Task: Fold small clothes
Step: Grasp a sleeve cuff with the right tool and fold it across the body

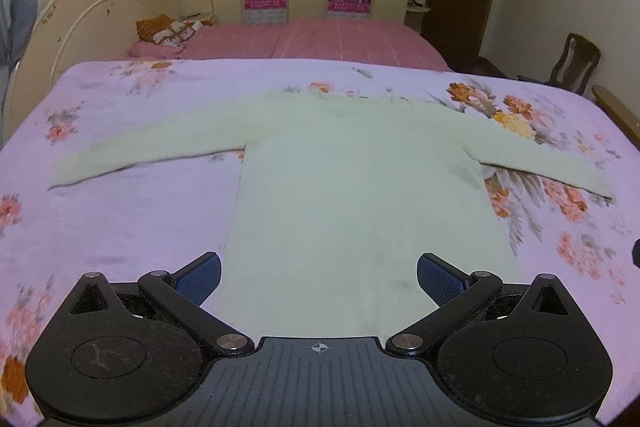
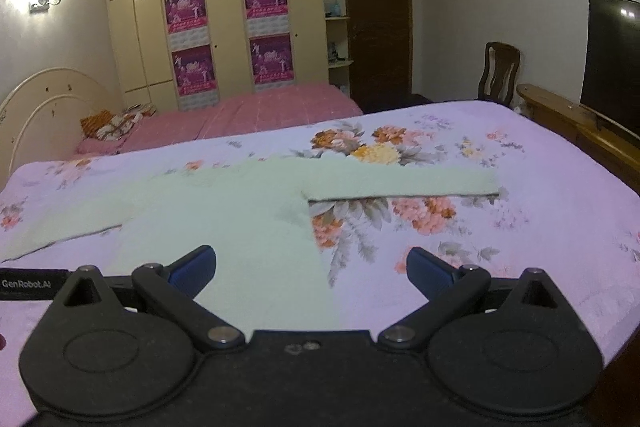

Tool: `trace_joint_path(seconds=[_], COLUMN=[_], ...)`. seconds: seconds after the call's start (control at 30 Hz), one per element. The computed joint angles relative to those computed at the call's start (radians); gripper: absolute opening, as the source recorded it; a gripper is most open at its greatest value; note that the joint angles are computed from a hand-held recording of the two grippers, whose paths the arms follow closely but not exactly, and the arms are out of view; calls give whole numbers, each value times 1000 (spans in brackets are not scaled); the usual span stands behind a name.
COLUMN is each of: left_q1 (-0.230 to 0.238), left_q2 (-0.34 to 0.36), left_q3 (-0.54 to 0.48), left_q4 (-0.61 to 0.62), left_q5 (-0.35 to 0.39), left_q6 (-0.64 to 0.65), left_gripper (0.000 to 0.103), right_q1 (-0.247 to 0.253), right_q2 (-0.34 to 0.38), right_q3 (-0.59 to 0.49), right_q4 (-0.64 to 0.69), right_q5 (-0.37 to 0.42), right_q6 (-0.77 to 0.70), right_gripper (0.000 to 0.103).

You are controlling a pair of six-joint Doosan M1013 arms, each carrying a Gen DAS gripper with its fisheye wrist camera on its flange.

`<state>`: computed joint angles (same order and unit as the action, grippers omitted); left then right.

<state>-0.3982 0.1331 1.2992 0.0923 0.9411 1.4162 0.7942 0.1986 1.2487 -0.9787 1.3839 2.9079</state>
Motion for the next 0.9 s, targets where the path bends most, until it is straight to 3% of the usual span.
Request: trace_joint_path(seconds=[0.27, 0.43, 0.67, 0.9], left_q1=[-39, -72, -98, -122], left_q2=[120, 201, 315, 385], left_q3=[-105, -180, -305, -379], left_q4=[47, 100, 104, 142], left_q5=[24, 33, 65, 72], left_q6=[-39, -81, -117, -112], left_gripper=[103, 103, 103, 103], right_q1=[-105, -203, -327, -430], right_q2=[-8, -26, -37, -37], right_q3=[41, 90, 143, 180], right_q4=[61, 141, 205, 278], right_q5=[-47, -133, -168, -214], right_q6=[-52, -63, -81, -90], right_gripper=[83, 74, 64, 63])
